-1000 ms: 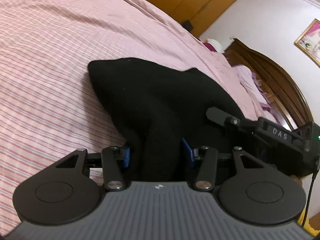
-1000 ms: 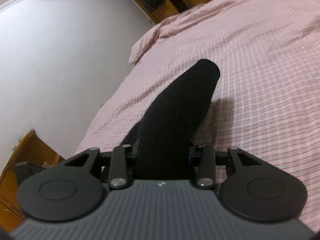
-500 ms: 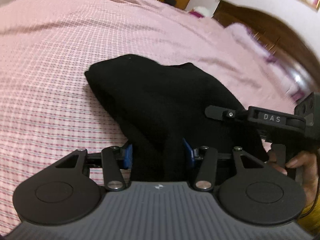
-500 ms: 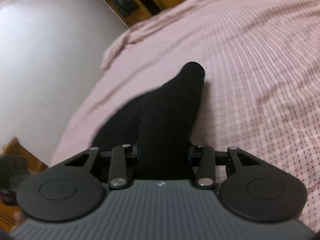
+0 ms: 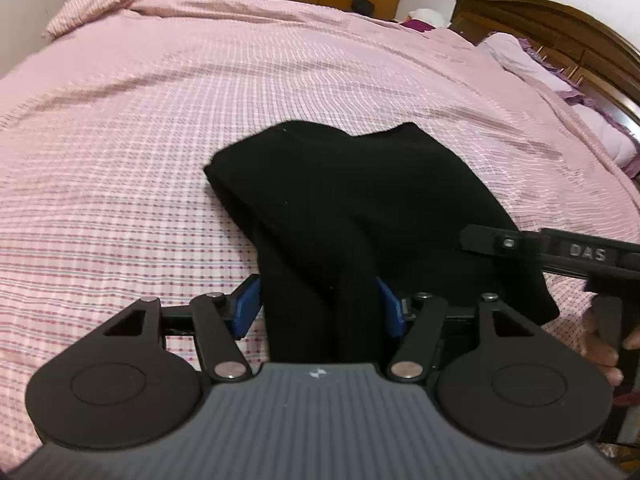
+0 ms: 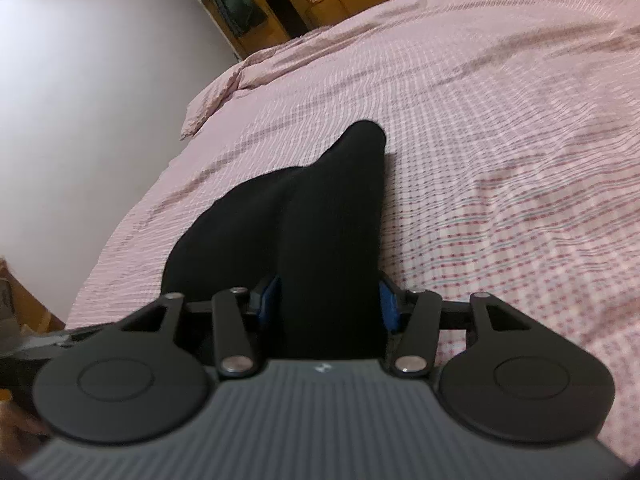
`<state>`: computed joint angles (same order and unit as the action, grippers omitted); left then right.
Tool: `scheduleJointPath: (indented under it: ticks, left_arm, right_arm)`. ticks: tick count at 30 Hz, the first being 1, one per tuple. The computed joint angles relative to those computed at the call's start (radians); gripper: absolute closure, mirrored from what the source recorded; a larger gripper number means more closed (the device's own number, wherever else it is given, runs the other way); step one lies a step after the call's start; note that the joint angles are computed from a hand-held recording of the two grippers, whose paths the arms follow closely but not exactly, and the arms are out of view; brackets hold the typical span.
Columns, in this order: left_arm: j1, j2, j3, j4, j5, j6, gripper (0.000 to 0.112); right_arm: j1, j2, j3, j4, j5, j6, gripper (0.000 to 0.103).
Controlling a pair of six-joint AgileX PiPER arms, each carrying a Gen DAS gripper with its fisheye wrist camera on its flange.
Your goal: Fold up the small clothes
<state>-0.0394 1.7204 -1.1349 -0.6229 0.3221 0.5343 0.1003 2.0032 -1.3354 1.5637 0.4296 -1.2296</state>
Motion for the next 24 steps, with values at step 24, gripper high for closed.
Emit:
scheduleJointPath:
  ticks: [24]
  left_arm:
    - [-0.199, -0.169, 0.105, 0.816, 0.140, -0.943, 0.015]
  right_arm:
    - [0.064, -0.293, 0.278, -0.326, -0.166, 0.256, 0.026]
